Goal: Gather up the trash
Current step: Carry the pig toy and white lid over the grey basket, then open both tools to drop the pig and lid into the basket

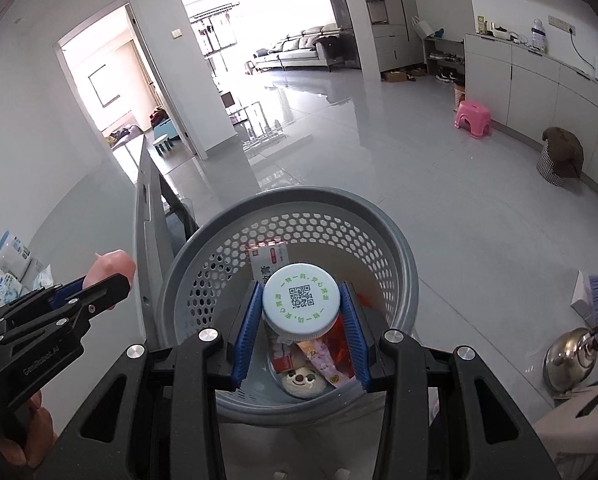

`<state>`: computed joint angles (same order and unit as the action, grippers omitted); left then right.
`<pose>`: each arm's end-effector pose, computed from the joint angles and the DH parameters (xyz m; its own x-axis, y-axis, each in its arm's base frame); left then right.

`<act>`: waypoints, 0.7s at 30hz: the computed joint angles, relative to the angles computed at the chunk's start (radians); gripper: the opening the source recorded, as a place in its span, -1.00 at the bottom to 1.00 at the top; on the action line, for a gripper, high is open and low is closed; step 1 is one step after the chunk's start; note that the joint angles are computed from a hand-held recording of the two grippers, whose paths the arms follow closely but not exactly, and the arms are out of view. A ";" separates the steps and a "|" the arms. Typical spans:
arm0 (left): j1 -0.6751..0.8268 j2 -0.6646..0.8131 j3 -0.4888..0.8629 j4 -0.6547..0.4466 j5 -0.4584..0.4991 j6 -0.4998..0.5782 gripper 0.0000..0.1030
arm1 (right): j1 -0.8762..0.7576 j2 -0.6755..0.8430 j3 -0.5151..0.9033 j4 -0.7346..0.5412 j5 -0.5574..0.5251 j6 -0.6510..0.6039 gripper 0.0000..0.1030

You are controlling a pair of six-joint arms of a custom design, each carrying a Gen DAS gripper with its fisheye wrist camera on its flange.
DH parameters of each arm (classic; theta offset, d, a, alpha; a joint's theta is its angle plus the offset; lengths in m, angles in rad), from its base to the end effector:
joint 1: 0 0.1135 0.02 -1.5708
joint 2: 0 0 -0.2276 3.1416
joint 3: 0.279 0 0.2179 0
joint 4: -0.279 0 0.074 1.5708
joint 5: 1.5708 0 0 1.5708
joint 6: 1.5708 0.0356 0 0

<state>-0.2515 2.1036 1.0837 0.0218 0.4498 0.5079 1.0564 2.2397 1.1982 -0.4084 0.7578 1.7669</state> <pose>0.3389 -0.1031 0.0733 -0.4913 0.5784 -0.6512 0.7911 0.6091 -0.0557 0.1840 0.2759 0.0424 -0.4850 0.5897 -0.6457 0.5943 0.7640 0.2512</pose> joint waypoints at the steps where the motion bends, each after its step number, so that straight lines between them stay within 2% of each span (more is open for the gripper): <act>1: -0.014 0.021 0.017 -0.003 -0.007 -0.002 -0.48 | -0.007 0.007 -0.001 0.014 -0.007 -0.007 -0.25; 11: -0.070 0.174 0.154 -0.049 -0.070 -0.016 -0.48 | -0.089 0.045 -0.060 0.203 -0.077 -0.132 -0.25; 21: -0.113 0.237 0.214 -0.072 -0.096 -0.043 -0.47 | -0.109 0.052 -0.109 0.284 -0.109 -0.153 -0.25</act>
<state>-0.3645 2.3404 1.2972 -0.0501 0.3540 0.4647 0.9476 2.2921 1.0894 -0.1242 0.6486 1.6137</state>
